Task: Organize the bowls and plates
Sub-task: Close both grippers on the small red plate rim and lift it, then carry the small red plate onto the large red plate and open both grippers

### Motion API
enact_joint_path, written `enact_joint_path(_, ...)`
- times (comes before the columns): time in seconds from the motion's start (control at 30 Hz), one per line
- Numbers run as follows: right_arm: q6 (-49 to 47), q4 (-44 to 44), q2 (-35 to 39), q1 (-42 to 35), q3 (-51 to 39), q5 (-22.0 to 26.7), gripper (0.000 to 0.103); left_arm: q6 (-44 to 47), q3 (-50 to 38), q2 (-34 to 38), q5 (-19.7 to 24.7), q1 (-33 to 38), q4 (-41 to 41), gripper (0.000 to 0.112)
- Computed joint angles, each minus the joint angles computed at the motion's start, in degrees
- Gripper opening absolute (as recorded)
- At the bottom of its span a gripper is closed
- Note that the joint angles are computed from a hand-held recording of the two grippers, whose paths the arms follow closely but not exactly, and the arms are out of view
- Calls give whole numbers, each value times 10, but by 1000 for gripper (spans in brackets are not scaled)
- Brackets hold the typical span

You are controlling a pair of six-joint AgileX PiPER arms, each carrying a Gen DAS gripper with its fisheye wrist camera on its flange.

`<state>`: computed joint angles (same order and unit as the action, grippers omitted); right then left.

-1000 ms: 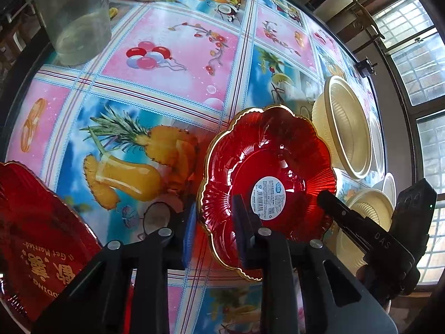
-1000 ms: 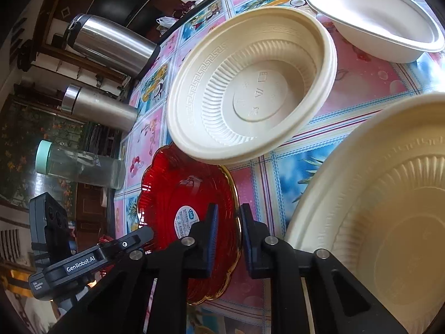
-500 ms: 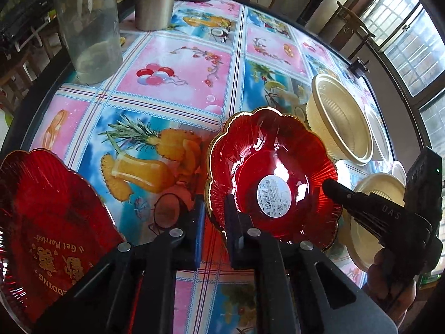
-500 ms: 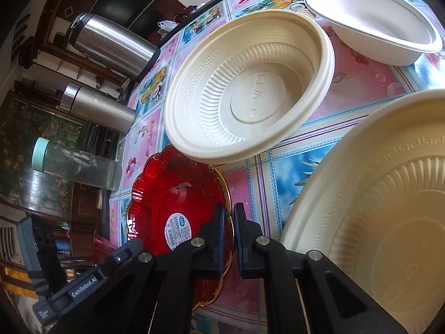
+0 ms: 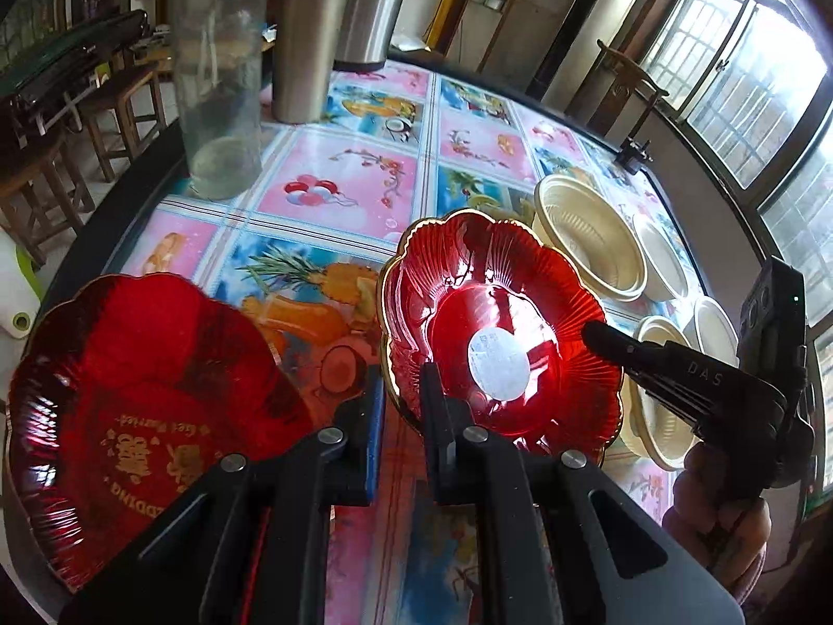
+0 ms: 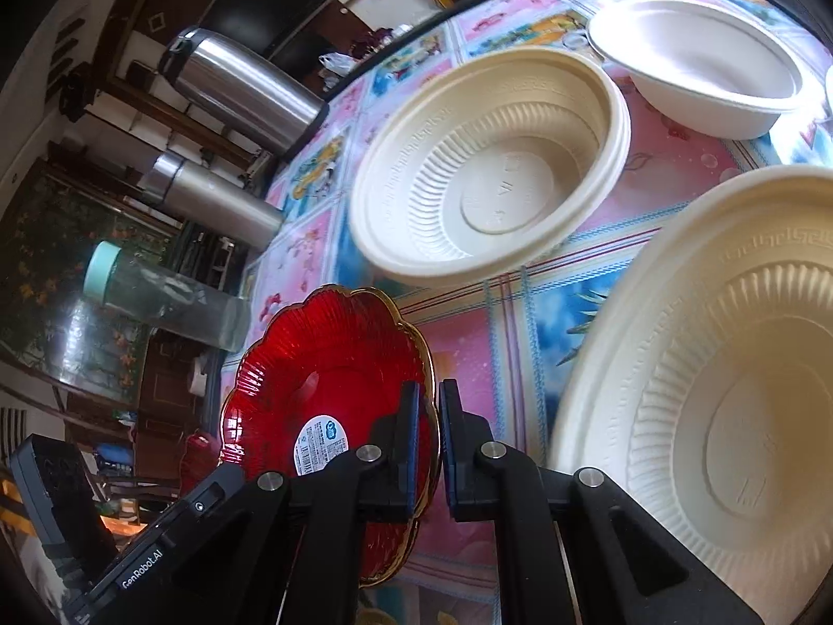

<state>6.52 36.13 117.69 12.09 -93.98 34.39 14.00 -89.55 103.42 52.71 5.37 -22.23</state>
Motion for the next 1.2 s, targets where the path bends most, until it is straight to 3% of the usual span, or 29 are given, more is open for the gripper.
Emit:
enact_joint_path(0.27, -40, 16, -53, 54, 54, -77, 8, 71, 84, -78, -21, 74, -52, 11)
enact_joint_path(0.53, -1, -19, -68, 132, 56, -120, 8, 122, 133, -123, -30, 180, -67, 11)
enact_joint_path(0.83, 157, -203, 33, 239, -120, -40, 8, 118, 147, -88, -48, 247, -35, 11)
enact_joint_path(1.07, 217, -284, 117, 286, -241, 36, 9, 105, 146, -65, -60, 241, -4, 12)
enact_joint_path(1.2, 257, -357, 138, 307, -272, 62, 11, 74, 154, -67, -87, 216, 54, 13)
